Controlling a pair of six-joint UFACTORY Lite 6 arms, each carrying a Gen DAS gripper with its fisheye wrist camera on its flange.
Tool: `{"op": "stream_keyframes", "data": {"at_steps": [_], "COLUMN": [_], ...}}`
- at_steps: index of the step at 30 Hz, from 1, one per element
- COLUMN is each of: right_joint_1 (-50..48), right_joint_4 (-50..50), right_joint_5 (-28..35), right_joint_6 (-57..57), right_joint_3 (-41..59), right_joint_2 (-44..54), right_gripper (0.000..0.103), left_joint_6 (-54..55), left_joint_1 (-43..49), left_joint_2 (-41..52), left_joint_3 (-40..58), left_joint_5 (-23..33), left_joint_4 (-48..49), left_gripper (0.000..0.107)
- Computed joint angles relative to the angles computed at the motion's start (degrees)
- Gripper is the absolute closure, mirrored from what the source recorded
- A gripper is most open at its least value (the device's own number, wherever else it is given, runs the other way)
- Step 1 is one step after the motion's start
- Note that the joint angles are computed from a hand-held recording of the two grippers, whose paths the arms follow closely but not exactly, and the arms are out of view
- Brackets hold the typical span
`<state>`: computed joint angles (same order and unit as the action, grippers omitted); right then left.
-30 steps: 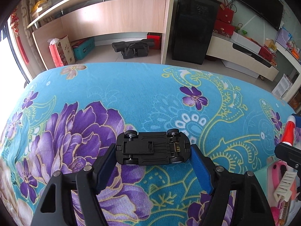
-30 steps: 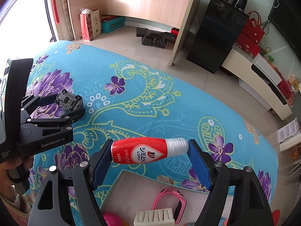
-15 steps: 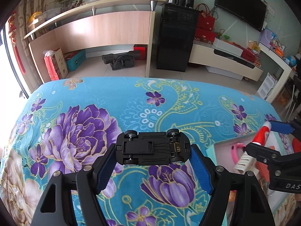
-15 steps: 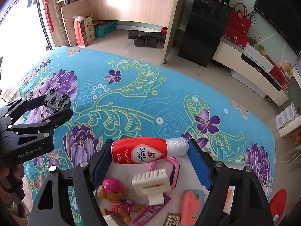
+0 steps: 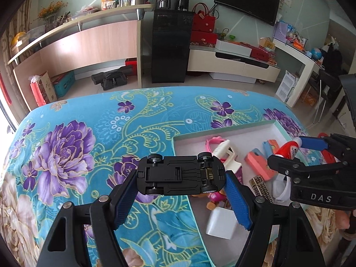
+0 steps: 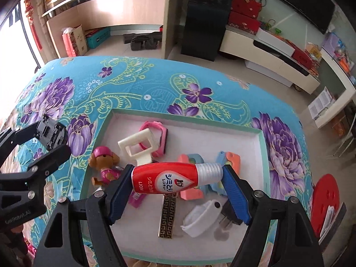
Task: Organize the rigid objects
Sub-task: 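Carry the black car with the left tool while the right tool carries the glue tube into the tray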
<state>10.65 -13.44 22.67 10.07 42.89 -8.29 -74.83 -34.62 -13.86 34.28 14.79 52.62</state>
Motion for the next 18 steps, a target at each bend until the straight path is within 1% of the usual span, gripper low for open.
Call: {"op": "stream_keyframes", "data": {"at_steps": [2,5,7,9,11,15,18], "right_joint_1": [-2.1,-6.4,-8.5,-9.8,-10.7,-12.8,-12.1], "right_joint_4": [0.6,6.3,6.7,3.1,-1.6,-3.8,-8.5], "right_joint_5": [-1.1,-2.9,-3.6,-3.9,-2.9,-0.6,1.4], "right_joint_6": [2.1,1.3,4.3,10.9,18.4,23.2,29.4], "right_joint_3": [-3.2,-7.8,-10.9,-14.2,-17.6,-22.2,-24.2], "right_joint_2": [-3.0,-6.8,-9.5,-12.9,-17.4,-23.2,-25.2], "right_gripper": [0.024,0.024,0.024,0.024,0.024,0.024,0.024], "left_joint_6": [-5.6,-12.0,-15.4,-19.5,-24.1,-31.0,-32.7], "left_joint_1": [-2.9,-5.9,-7.4,-9.0,-10.7,-12.8,-14.3], "left_joint_2": [0.1,0.6,1.4,2.4,3.6,6.3,8.8], "left_joint_3": [-0.5,-1.2,-1.4,-1.6,-1.9,-1.9,-1.1], "left_joint_5": [1.4,2.4,2.7,2.8,3.1,2.8,3.4], "left_joint_4": [4.6,9.8,12.5,15.9,20.3,26.6,27.9], "left_gripper": [0.029,0.029,0.029,0.029,0.029,0.029,0.029]}}
